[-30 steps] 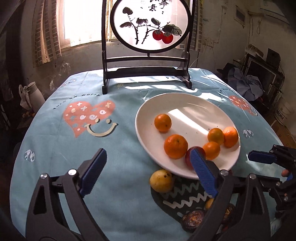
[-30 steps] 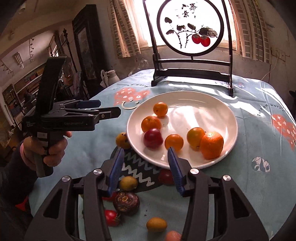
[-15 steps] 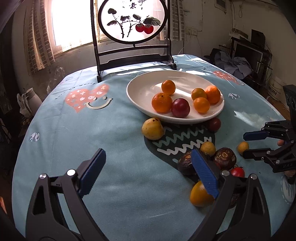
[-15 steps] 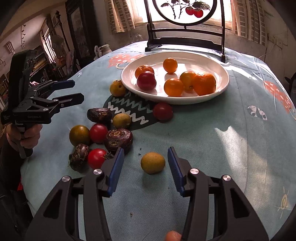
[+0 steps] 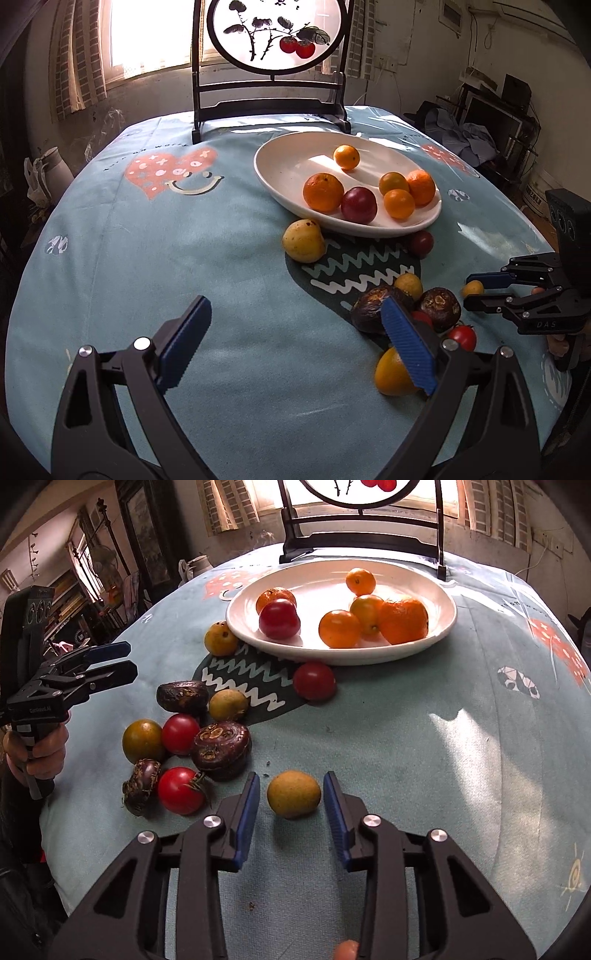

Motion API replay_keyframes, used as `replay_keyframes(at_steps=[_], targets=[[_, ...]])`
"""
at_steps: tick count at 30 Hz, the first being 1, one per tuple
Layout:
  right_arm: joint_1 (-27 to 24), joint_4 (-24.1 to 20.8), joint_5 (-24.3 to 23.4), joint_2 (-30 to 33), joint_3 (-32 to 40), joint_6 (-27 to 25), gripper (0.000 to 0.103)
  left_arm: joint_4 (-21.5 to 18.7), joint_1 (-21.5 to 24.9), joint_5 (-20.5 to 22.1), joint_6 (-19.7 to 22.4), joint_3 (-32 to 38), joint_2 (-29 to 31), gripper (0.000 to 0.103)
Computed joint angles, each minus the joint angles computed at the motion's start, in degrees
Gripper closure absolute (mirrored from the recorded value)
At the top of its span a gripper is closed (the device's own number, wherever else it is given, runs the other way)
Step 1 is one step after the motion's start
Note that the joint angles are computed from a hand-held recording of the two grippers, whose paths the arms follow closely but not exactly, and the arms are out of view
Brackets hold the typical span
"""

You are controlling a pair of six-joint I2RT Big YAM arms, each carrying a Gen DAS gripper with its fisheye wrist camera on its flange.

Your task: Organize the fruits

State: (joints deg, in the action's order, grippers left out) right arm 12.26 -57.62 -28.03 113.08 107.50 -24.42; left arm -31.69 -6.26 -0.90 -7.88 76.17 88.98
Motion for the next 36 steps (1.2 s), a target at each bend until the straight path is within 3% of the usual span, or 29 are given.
replay_keyframes(at_steps=[4, 8, 14, 21, 29, 32, 36], targets=[[-0.6, 0.2, -0.9, 0.4, 0.5, 1.7, 0.075, -2.9, 0.4, 7.9, 4.2, 0.2, 0.2, 0.008], [-0.6, 0.1, -0.8, 0.4, 0.5, 1.8, 0.075, -2.7, -1.0, 9.9, 9.7, -1.2, -0.9, 0.01], [-0.6, 0.3, -0.5, 0.4, 0.4, 2.1, 0.074, -4.7, -1.5, 14.3, 13.6, -1.2, -0.6, 0.029], [-0.6, 0.5, -0.3, 0.3, 0.2, 2.1, 0.074, -7.2, -1.6, 15.2, 14.3, -0.1, 0.9, 0.048], [-0.6, 0.6, -0.3, 0.3, 0.1, 2.2, 0.074, -8.1, -1.8, 16.2, 14.2, 0.8, 2.2, 0.057], [-0.6, 0.6, -0.3, 0.3, 0.1, 2.2, 0.074, -8.1, -1.9, 16.5, 14.4, 0.9, 2.5, 0.064], [-0.6, 0.9, -0.4, 0.1, -0.1, 2.1, 0.074, -7.9, -2.0, 16.2, 14.4, 0.8, 2.3, 0.065]])
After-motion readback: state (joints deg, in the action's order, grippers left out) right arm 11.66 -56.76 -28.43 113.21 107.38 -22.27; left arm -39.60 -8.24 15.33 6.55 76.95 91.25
